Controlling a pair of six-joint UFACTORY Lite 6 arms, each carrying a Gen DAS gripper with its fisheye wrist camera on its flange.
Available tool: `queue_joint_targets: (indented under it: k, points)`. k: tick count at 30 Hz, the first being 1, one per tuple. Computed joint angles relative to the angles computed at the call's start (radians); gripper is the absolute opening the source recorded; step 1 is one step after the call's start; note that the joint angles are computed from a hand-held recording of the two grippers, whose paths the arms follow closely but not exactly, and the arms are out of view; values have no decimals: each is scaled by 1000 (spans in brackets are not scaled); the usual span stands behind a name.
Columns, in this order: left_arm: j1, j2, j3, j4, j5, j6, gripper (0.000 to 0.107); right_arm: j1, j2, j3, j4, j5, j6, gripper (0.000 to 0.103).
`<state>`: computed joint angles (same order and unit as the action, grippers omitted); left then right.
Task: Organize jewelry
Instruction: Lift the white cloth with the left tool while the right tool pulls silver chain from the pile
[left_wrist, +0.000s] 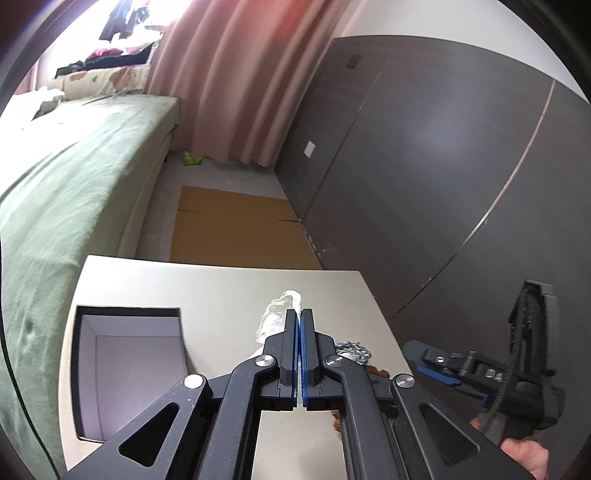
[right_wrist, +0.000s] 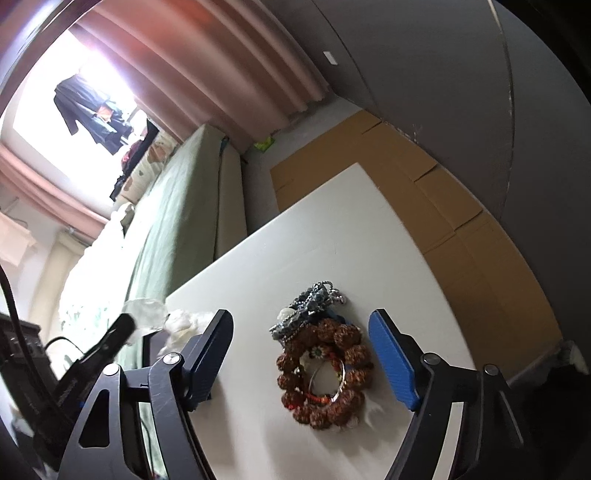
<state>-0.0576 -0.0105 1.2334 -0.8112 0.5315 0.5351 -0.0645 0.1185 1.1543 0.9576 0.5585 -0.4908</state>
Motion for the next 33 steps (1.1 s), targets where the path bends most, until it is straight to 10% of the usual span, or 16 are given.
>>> queue_joint_targets:
  k: [9,12,16,24,33]
  points:
    - [95,26,15,-67,60,56,0,50,200,129,-49,-33,101,59]
    - [127,22,17,-87,84,79,0,60,221,140,-26,-40,87,21]
    - [154,14,16,-100,104,96,0,74,195,121,45,-38,14,11]
    - [182,5,13,-108,114,107,0,162,240,183,169,181,-139,11]
    - [192,16,21,-115,123,106,0,125,139,128,-43,-33,60,40]
